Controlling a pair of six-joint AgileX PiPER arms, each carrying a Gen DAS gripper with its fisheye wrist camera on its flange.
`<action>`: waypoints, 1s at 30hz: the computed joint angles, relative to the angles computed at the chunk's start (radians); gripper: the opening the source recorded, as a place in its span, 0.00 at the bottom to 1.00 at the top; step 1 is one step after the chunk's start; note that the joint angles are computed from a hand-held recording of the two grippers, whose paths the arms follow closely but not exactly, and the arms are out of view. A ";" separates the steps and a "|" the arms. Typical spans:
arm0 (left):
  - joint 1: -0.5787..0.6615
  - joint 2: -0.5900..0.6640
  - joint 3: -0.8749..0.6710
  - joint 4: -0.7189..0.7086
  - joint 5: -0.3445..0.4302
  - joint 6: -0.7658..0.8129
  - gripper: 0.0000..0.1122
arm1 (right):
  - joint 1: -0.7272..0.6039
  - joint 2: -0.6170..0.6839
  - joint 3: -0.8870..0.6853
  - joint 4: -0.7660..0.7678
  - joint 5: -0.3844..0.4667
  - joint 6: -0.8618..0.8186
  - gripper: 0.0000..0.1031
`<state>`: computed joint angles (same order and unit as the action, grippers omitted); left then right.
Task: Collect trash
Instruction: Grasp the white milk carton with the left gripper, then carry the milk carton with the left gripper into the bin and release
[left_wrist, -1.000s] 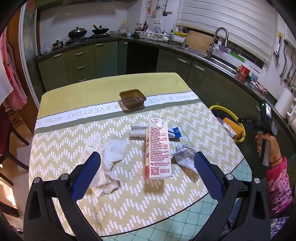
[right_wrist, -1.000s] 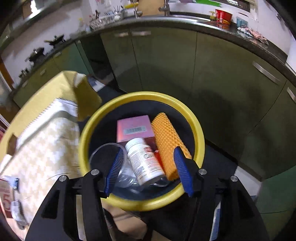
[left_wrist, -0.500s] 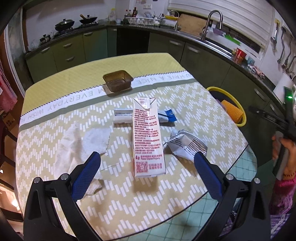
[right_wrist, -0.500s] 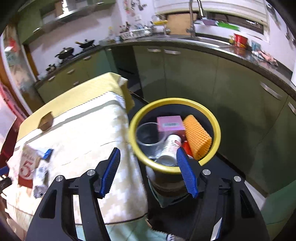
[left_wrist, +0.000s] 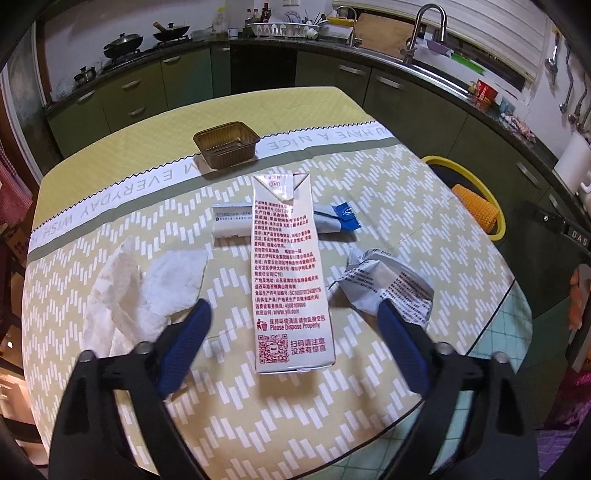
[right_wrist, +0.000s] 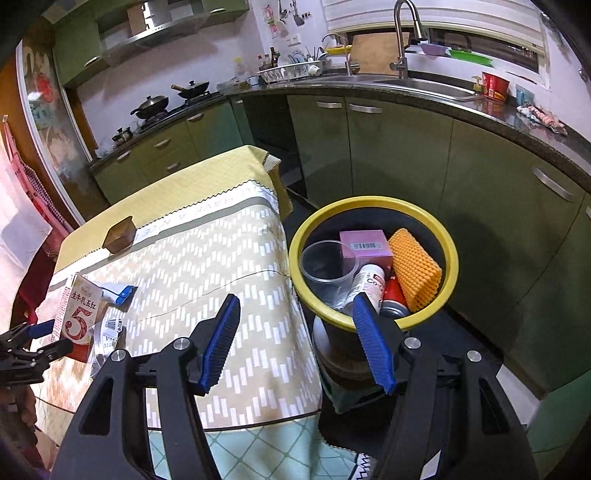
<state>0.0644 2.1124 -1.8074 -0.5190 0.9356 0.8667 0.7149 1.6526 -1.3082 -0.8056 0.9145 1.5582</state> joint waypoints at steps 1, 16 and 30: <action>-0.001 0.007 -0.008 0.004 0.004 -0.006 0.69 | -0.003 0.000 0.002 0.002 -0.007 -0.003 0.61; -0.018 0.028 -0.007 0.049 -0.029 -0.033 0.33 | -0.017 -0.008 0.022 0.011 -0.039 -0.010 0.61; 0.010 -0.044 0.045 -0.010 -0.041 0.026 0.32 | -0.015 -0.003 0.011 0.018 -0.049 -0.025 0.61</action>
